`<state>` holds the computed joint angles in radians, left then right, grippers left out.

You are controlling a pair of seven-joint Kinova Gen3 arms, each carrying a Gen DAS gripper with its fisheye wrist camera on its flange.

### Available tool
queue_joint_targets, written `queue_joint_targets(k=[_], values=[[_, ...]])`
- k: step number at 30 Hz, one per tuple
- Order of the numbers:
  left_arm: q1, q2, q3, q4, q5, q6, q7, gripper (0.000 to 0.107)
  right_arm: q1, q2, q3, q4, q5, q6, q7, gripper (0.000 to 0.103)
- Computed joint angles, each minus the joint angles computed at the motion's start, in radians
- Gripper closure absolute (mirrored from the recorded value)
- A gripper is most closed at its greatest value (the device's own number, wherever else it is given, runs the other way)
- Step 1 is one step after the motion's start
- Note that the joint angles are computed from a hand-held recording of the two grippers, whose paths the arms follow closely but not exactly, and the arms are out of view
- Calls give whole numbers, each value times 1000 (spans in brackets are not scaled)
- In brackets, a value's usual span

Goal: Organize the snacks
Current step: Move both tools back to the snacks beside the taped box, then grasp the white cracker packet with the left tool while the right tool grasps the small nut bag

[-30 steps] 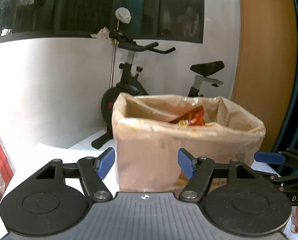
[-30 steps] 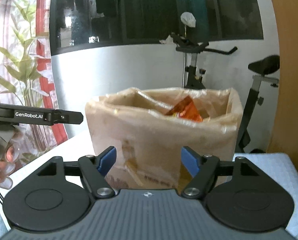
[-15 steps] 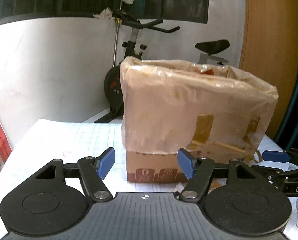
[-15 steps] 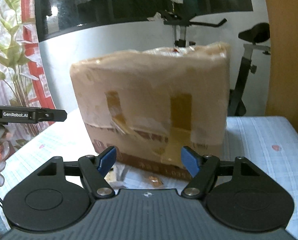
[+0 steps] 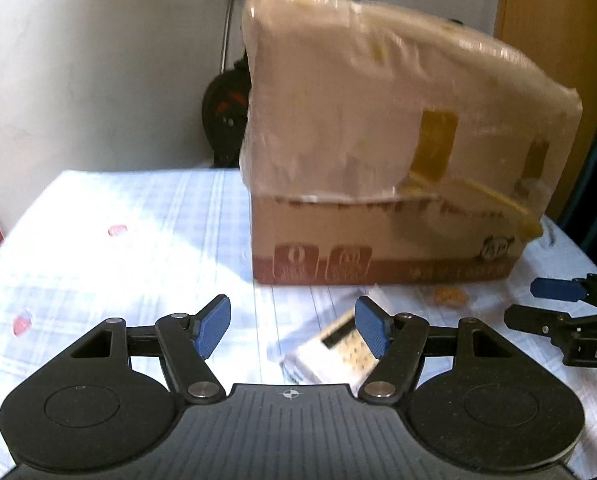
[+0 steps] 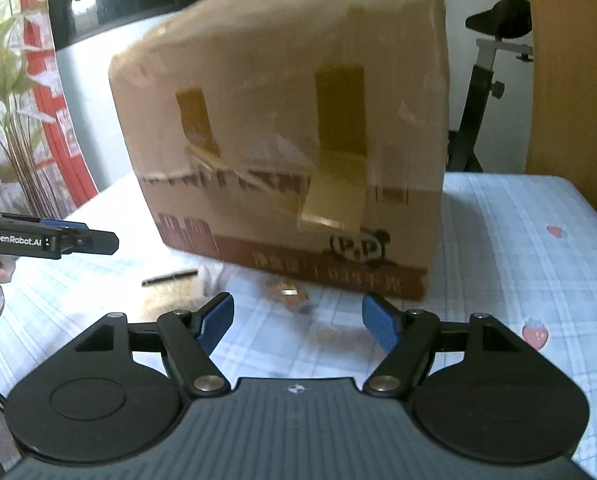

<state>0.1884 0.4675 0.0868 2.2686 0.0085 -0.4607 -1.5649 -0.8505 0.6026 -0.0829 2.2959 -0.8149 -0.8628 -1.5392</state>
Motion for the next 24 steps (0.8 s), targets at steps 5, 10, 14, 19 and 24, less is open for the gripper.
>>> queue_joint_targets(k=[5,10,14,19,24], values=[[-21,35,30,-25,-42,22,16,37,15,19,3,-20,14,25,-3,30],[-37,75,68,-73,-120,77,11,37,34,34,20,-50,50,73,27,39],[-7,112,55,-105,-124,98,-22,36,26,44,68,-105,40,150,145,44],[29,134,32,-123,-93,100,-62,36,61,61,83,-156,103,213,209,47],[43,136,26,-120,-72,99,-79,37,105,69,79,-204,180,291,215,49]])
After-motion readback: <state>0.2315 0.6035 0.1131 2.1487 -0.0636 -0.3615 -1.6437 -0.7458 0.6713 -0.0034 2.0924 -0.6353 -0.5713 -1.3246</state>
